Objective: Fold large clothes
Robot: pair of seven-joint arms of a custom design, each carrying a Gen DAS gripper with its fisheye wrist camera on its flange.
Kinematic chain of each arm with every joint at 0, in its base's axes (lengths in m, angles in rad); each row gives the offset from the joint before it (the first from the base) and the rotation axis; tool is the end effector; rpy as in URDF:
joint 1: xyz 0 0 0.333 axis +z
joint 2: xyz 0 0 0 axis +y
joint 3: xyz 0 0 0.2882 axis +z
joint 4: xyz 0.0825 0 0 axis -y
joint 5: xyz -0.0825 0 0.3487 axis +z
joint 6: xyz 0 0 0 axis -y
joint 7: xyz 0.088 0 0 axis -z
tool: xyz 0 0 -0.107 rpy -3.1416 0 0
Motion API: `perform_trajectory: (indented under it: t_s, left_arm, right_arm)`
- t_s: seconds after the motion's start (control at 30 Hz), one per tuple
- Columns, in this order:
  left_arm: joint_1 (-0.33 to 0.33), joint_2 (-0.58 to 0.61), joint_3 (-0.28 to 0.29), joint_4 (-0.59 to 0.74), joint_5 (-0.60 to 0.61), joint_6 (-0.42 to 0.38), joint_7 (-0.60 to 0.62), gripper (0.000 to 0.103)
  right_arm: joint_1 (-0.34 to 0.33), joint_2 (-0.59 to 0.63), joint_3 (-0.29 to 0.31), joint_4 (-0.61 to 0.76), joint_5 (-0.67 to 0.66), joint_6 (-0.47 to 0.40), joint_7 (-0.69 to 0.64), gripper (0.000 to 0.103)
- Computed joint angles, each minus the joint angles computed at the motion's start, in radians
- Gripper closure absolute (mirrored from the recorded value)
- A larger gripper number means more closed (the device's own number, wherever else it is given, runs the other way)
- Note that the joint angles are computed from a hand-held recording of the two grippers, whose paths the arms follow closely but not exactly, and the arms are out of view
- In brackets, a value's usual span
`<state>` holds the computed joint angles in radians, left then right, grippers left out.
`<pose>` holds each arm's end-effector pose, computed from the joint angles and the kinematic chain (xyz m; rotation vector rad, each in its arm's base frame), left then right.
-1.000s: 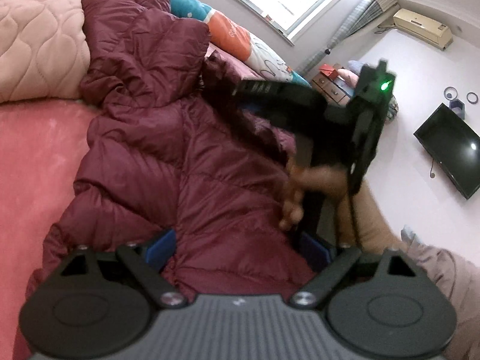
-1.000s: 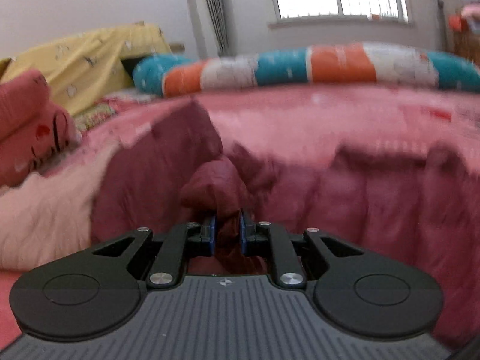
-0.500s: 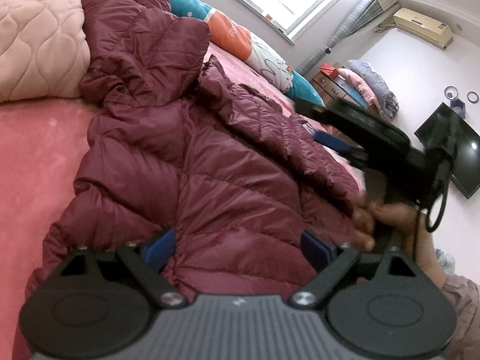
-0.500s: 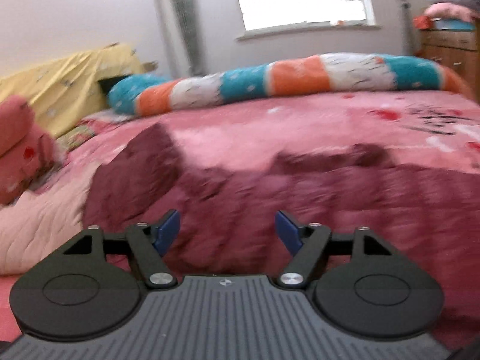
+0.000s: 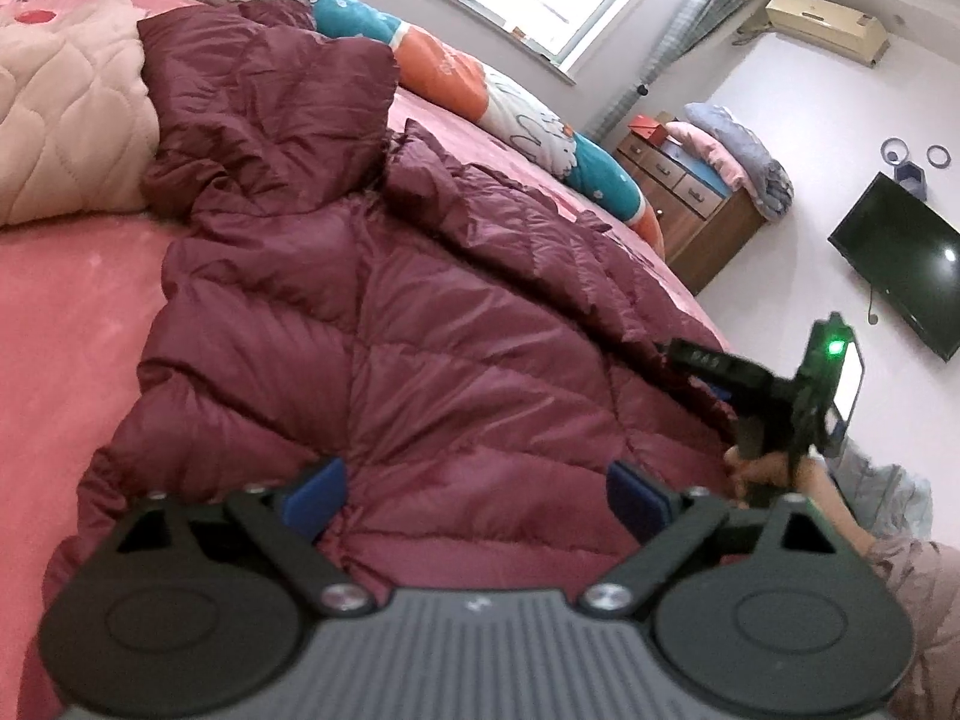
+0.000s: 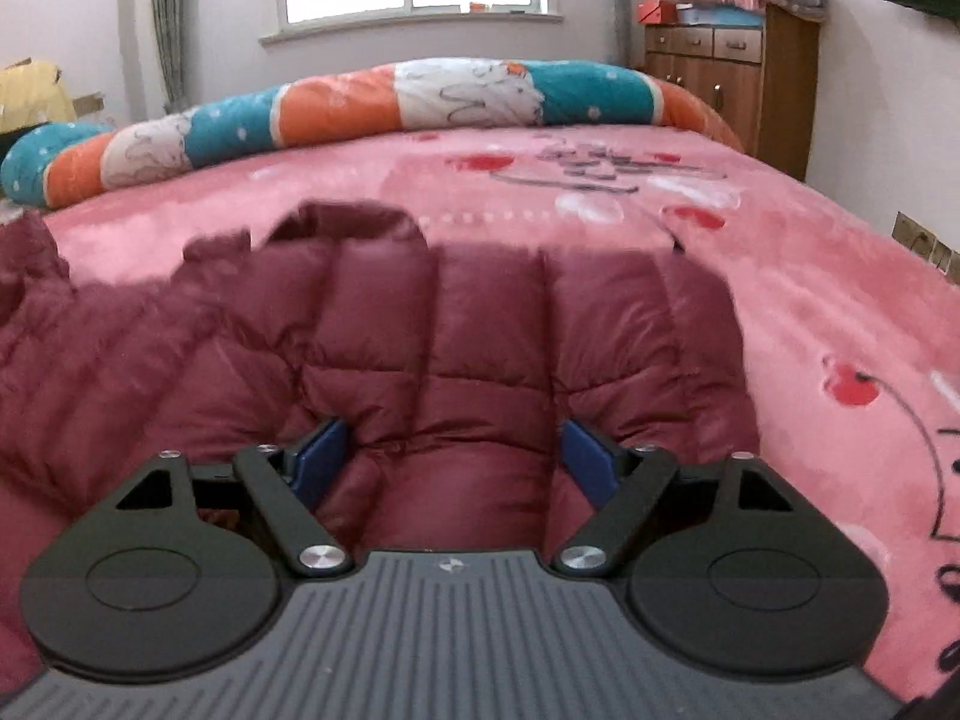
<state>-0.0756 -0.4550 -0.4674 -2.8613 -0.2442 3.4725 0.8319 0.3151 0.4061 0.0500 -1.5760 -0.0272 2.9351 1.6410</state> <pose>0.3380 -0.1755 0.4352 -2.0813 1.3775 -1.3771 0.6371 0.2387 0.5114 -1.8234 1.3384 -0.6298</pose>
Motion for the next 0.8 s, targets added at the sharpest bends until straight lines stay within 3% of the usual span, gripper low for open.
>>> perform_trajectory:
  t_s: [0.2,0.4,0.5,0.57,0.67,0.8]
  left_arm:
    - [0.033,0.007,-0.043,0.003,-0.009,0.012,0.017,0.008]
    - [0.049,-0.005,-0.077,-0.008,-0.034,0.027,0.032,0.007]
    - [0.078,-0.034,-0.121,-0.008,-0.061,0.003,0.029,0.007]
    - [0.125,-0.083,-0.18,-0.003,-0.077,-0.054,0.015,0.007]
    - [0.176,-0.186,-0.244,0.004,-0.072,-0.173,-0.042,0.007]
    - [0.204,-0.327,-0.278,0.035,-0.052,-0.343,-0.137,0.007]
  right_arm:
    - [0.078,0.025,-0.09,0.015,-0.121,-0.001,0.078,0.0]
    - [0.128,0.029,-0.129,0.047,-0.206,-0.043,0.185,0.0]
    - [0.129,-0.073,-0.146,-0.082,-0.257,0.031,0.258,0.0]
    - [0.165,-0.164,-0.201,-0.198,-0.357,0.105,0.362,0.0]
    - [0.135,-0.3,-0.183,-0.352,-0.4,0.138,0.425,0.0]
    - [0.068,-0.433,-0.142,-0.512,-0.398,0.171,0.472,0.0]
